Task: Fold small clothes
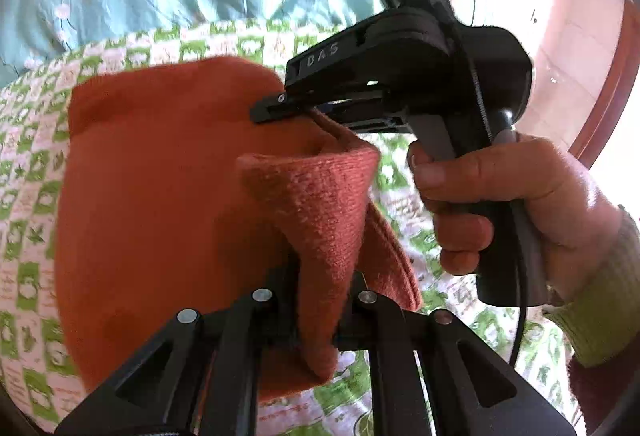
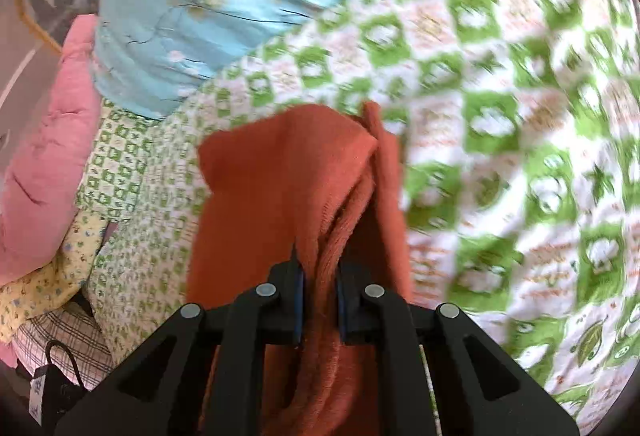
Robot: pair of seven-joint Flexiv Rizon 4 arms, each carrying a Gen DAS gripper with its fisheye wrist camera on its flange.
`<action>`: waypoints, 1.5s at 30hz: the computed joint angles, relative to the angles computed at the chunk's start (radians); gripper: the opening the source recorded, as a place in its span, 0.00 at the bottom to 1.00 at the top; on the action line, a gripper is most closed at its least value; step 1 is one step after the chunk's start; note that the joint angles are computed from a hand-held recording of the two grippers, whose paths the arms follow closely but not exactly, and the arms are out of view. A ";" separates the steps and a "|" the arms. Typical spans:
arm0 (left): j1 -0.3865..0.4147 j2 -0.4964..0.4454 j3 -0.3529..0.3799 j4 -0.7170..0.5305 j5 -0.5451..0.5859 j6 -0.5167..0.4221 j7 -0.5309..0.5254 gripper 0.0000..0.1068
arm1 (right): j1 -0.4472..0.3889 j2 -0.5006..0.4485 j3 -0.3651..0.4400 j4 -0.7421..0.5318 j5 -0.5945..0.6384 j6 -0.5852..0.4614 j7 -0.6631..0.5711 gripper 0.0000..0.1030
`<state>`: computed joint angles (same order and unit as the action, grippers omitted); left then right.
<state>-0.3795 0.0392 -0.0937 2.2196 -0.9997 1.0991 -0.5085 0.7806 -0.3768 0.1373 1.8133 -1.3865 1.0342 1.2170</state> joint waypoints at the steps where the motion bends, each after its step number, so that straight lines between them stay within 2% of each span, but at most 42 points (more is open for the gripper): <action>1: -0.001 -0.004 -0.002 -0.001 -0.008 0.003 -0.001 0.09 | 0.001 0.000 -0.002 0.002 -0.008 0.000 0.010 0.13; 7: -0.005 -0.019 -0.010 -0.013 -0.016 -0.007 -0.005 0.11 | 0.013 -0.004 0.010 -0.004 0.041 -0.052 -0.047 0.13; 9: 0.003 -0.025 -0.007 -0.022 -0.021 -0.044 0.019 0.16 | 0.020 -0.003 0.006 0.000 0.036 -0.064 -0.031 0.13; 11: 0.020 -0.016 0.004 -0.024 0.025 -0.107 -0.005 0.24 | 0.023 0.000 0.011 0.012 0.049 -0.075 -0.027 0.19; 15: 0.059 0.026 0.041 -0.026 0.050 -0.255 -0.011 0.39 | 0.064 0.010 0.033 0.001 0.120 -0.192 -0.086 0.27; 16: 0.071 0.038 0.051 -0.025 0.059 -0.284 -0.014 0.42 | 0.074 0.014 0.037 -0.002 0.131 -0.220 -0.096 0.34; 17: 0.080 0.048 0.060 -0.023 0.060 -0.308 -0.010 0.42 | 0.087 0.015 0.041 -0.010 0.141 -0.248 -0.106 0.48; 18: 0.090 0.058 0.069 -0.023 0.059 -0.334 -0.006 0.43 | 0.097 0.016 0.045 -0.016 0.148 -0.270 -0.114 0.56; 19: 0.101 0.066 0.078 -0.024 0.062 -0.357 -0.008 0.44 | 0.108 0.014 0.048 -0.026 0.157 -0.291 -0.124 0.71; 21: 0.122 0.081 0.092 -0.024 0.066 -0.374 -0.009 0.48 | 0.124 0.008 0.052 -0.039 0.163 -0.315 -0.138 0.73; 23: 0.146 0.088 0.103 -0.023 0.080 -0.352 -0.033 0.60 | 0.129 0.002 0.054 -0.042 0.166 -0.303 -0.140 0.75; 24: 0.159 0.086 0.111 -0.024 0.076 -0.337 -0.041 0.61 | 0.128 -0.004 0.056 -0.042 0.173 -0.283 -0.139 0.75; 26: 0.186 0.065 0.121 -0.041 0.069 -0.317 -0.053 0.64 | 0.133 -0.014 0.055 -0.042 0.181 -0.259 -0.136 0.76; 29: 0.236 -0.016 0.117 -0.101 0.115 -0.300 -0.121 0.66 | 0.135 -0.026 0.049 -0.034 0.192 -0.227 -0.130 0.76; 32: 0.282 -0.107 0.103 -0.179 0.149 -0.365 -0.199 0.66 | 0.128 -0.030 0.024 -0.013 0.146 -0.165 -0.063 0.76; 35: 0.324 -0.211 0.072 -0.272 0.162 -0.491 -0.267 0.68 | 0.094 -0.051 -0.021 -0.003 -0.029 -0.018 0.108 0.75; 36: 0.334 -0.237 0.059 -0.288 0.136 -0.514 -0.267 0.69 | 0.077 -0.067 -0.037 -0.010 -0.101 0.035 0.192 0.74; 37: 0.339 -0.243 0.048 -0.286 0.106 -0.516 -0.245 0.68 | 0.073 -0.074 -0.034 -0.016 -0.121 0.033 0.217 0.59; 38: 0.340 -0.243 0.041 -0.285 0.093 -0.517 -0.226 0.60 | 0.069 -0.081 -0.031 -0.023 -0.133 0.030 0.233 0.44; 39: 0.343 -0.253 0.034 -0.298 0.092 -0.532 -0.212 0.49 | 0.061 -0.091 -0.031 -0.033 -0.161 0.049 0.276 0.42; 40: 0.344 -0.258 0.029 -0.309 0.098 -0.543 -0.203 0.33 | 0.060 -0.094 -0.028 -0.039 -0.171 0.043 0.301 0.37; 41: 0.347 -0.251 0.028 -0.308 0.093 -0.551 -0.179 0.26 | 0.068 -0.095 -0.021 -0.047 -0.158 0.016 0.292 0.34; 45: 0.366 -0.175 0.053 -0.272 0.057 -0.609 -0.085 0.21 | 0.099 -0.103 -0.013 -0.096 -0.133 -0.034 0.262 0.32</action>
<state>-0.0131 -0.1361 -0.0403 1.9478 -0.9424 0.4904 -0.5939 0.8798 -0.4803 0.1247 1.7176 -1.5197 1.0004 1.4789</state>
